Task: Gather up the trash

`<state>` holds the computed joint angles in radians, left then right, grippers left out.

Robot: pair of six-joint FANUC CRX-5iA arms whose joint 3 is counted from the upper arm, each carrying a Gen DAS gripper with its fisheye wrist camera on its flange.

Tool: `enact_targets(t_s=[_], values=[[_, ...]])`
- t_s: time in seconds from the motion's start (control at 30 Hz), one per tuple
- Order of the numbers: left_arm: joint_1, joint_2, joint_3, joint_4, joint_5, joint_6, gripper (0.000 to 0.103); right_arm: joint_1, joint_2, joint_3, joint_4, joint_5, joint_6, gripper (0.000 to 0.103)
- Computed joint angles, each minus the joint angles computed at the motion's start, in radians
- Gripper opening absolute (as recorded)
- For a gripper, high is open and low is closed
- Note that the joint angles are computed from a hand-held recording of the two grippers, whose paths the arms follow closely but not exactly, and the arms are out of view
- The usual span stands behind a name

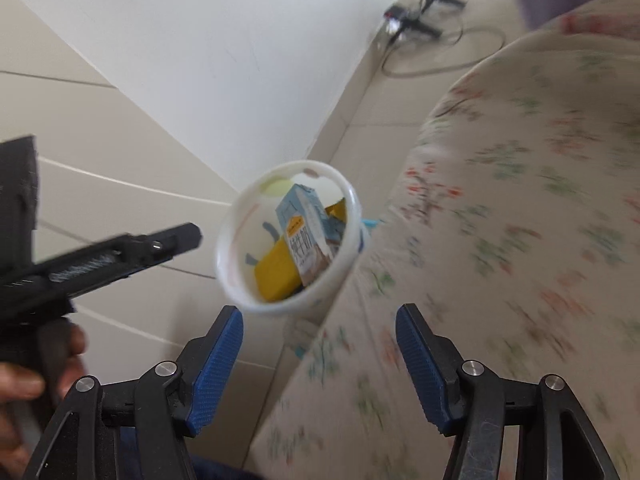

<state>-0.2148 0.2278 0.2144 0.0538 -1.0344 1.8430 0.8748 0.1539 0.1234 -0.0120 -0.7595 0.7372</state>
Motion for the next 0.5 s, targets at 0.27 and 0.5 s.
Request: enact_targets(t_s=[0.27, 0.5], values=[[-0.154, -0.221, -0.199, -0.093, 0.036, 0.180, 0.074, 0.207, -0.310, -0.382, 0.501, 0.034, -0.466, 0.078], [-0.342, -0.264, -0.129, -0.321, -0.118, 0.353, 0.086, 0.353, -0.424, -0.523, 0.811, -0.152, -0.724, 0.088]])
